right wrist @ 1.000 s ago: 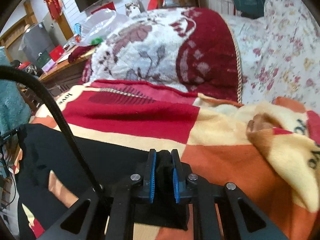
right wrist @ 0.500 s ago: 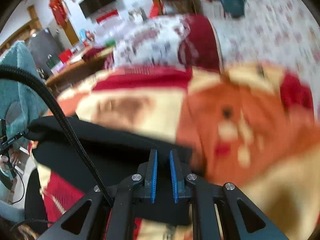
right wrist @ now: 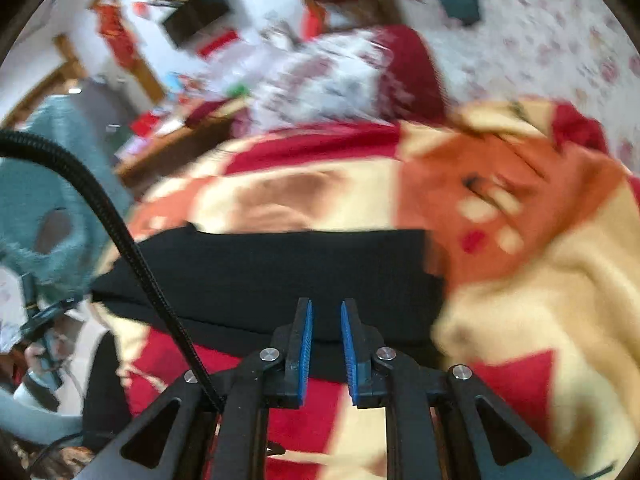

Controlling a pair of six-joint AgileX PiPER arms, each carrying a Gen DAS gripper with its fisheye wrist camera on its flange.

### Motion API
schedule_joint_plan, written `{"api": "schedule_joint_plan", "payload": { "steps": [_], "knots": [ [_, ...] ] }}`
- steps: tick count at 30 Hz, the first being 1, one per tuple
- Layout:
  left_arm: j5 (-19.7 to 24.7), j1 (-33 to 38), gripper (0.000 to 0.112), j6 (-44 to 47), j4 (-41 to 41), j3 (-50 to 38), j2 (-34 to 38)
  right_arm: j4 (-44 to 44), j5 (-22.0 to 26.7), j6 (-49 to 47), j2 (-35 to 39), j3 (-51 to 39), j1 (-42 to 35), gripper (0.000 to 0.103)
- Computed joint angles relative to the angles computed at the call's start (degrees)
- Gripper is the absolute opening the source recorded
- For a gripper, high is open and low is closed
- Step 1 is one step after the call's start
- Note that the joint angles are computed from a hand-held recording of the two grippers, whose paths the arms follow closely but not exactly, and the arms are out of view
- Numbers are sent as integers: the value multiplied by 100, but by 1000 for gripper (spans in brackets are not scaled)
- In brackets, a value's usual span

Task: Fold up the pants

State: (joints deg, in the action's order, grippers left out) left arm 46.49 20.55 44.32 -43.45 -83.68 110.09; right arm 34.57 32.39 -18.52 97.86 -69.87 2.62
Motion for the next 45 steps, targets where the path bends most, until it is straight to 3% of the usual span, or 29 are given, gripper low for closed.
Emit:
{"api": "schedule_joint_plan", "payload": {
  "steps": [4,8,14,24,28,31,33,35,39,45],
  "knots": [
    [-121,-160,54,-626,198,290,-257,323,48,-331,467,-428,671,15],
    [-520,-404,55,-1076,315,659,-545,950,180,-729,1307,-1153,1265,15],
    [-833,-774,55,-2152,997,621,-511,13,257,-51,2089,-2297,1994,15],
    [-735,-977,55,-2644,1033,497,-292,-1341,396,35,2982,-3829,2773,15],
    [-538,-852,56,-2418,547,466,-192,-1446,406,231,3225,-4141,2833,15],
    [-408,-704,66,-2252,105,517,-133,-1425,193,152,3247,-4094,2857,20],
    [-259,-607,66,-2174,-210,503,-52,-1299,120,75,3270,-4106,2855,35],
    [-248,-620,66,-2282,-211,479,-18,-1238,118,11,3315,-4161,2868,41],
    [-222,-604,66,-2076,-574,522,-39,-1648,-128,246,3281,-4088,2971,41],
    [-195,-557,71,-2131,-871,429,20,-2088,-39,434,3470,-4373,3063,41]
  ]
}}
